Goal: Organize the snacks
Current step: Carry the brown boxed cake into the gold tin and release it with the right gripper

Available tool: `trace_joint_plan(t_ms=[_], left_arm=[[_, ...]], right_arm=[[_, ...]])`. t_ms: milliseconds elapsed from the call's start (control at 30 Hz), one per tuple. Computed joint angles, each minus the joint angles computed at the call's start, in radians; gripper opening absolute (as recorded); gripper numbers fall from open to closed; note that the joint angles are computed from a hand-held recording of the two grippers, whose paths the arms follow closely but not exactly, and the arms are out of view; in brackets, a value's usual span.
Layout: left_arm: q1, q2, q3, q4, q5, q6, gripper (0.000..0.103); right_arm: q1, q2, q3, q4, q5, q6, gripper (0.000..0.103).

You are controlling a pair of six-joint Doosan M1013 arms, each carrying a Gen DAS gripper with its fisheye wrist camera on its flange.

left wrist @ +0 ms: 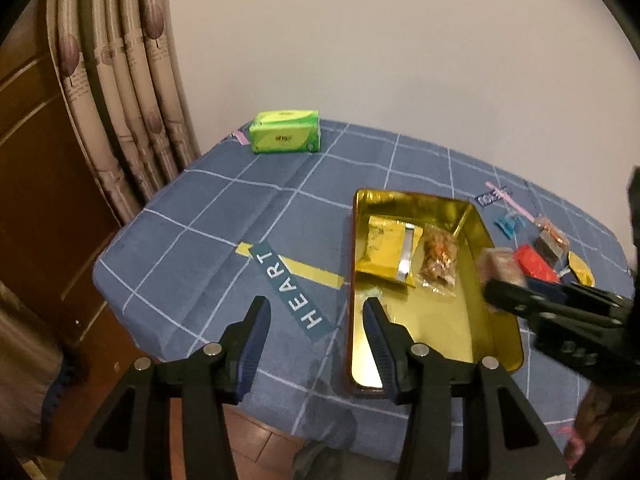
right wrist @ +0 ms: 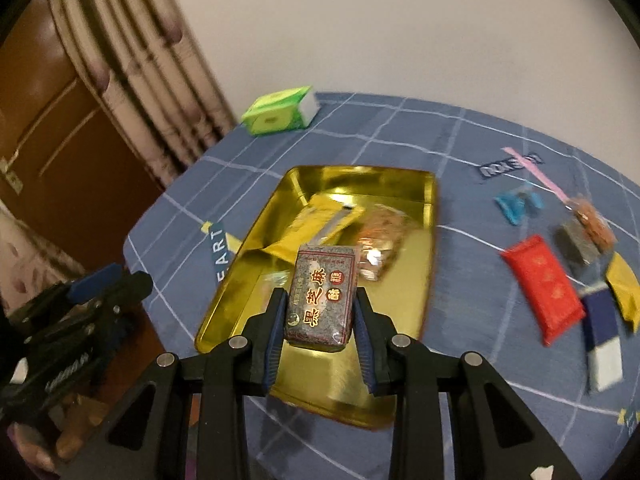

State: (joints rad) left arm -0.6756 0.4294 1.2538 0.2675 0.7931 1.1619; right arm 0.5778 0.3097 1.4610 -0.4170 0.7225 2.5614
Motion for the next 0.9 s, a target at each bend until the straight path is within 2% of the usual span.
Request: trace_joint_plan(t_ms=[200, 333, 633, 900], left_arm=[[-0.015, -0.004, 0.006, 0.093, 0.004, -0.039, 0.049], [-0.014, 0.003, -0.004, 0.073, 0.024, -0.013, 0.049], [-0.016, 0.009, -0.012, 0.072, 0.041, -0.002, 0.049], [-0.019, 0.009, -0.012, 0.077, 0.044, 0.005, 0.049]], right_arm=[[-0.009, 0.063, -0.057, 0.067, 0.034, -0.075, 0.029], [-0.008, 0.089, -0.077, 0.079, 0.058, -0.091, 0.029], [-0.006, 0.103, -0.088, 0.081, 0.076, -0.102, 0.030], [-0.005, 0.093, -0.079, 0.058, 0.049, -0.077, 0.031]])
